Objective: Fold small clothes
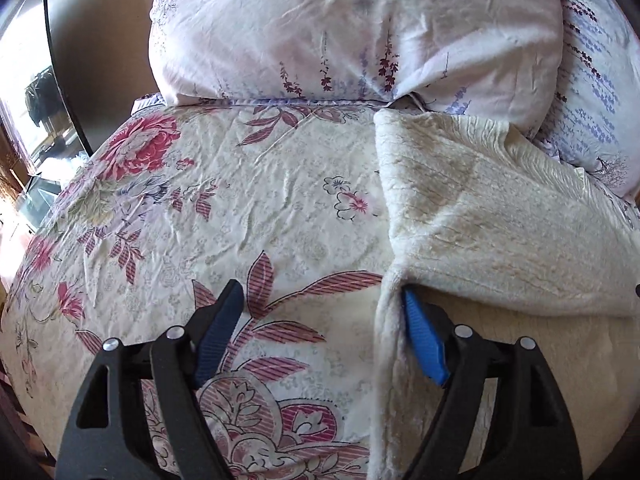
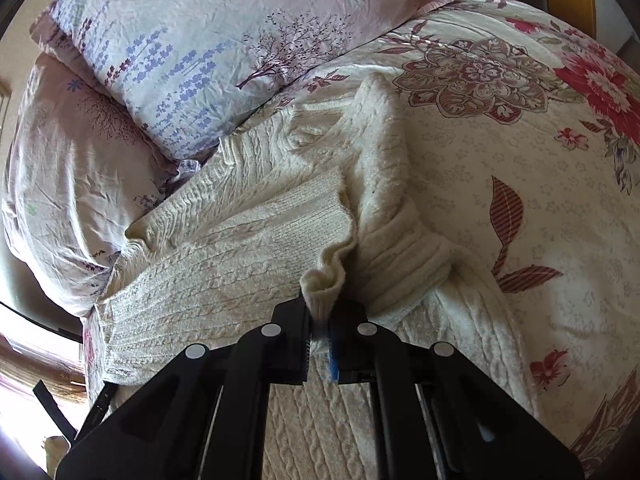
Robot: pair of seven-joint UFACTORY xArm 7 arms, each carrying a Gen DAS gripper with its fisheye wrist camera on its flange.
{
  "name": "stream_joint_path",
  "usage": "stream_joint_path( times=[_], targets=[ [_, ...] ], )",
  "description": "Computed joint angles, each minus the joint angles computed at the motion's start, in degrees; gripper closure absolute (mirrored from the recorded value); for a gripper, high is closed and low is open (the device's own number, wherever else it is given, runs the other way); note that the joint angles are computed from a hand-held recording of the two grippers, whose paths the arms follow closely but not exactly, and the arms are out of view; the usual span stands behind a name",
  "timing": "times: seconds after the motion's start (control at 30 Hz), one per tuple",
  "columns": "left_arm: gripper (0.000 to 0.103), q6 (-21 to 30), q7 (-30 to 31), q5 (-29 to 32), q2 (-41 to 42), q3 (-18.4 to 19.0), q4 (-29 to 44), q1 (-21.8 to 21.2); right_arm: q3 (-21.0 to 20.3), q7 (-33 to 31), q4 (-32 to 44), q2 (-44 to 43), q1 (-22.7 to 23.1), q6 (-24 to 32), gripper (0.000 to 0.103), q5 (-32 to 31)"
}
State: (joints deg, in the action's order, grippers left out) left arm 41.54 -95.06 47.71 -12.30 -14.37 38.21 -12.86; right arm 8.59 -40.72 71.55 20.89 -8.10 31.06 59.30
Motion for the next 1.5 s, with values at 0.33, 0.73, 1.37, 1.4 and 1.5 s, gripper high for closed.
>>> stream_joint_path(
  times=[0.33,0.73,1.37,1.4,1.5],
  targets=[
    [0.014,-2.17,-0.74,-2.19,-13.21,-2.77,-8.43,3.27,0.18,3.87,11.66,7.82,-3.83,12.23,0.060,3.09],
    [0.014,3.60,4.63,2.19,2.33,-3.06,4.04,2.48,-2.03,7.13,12.57,8.65,1.59,1.52,0.095,-10.19],
    [0.014,1.38,2.93,-1.84,0.74,1.95,0.99,-0.38,0.37,-4.03,5.24,3.49,-2.69,6.39,0.061,-2.40],
    [0.014,0.63,2.62,-2.02,-0.77,1.77,-0.01,-0.38,0.49,-3.93,5.57,3.42,-4.02,8.63,0.060,-0.49],
    [0.014,-5.40,2.11,-3.58,-7.83,1.43,-5.41,-0.01,-0.14,-7.02,4.06,1.59,-7.67,13.34,0.046,6.50]
  ],
)
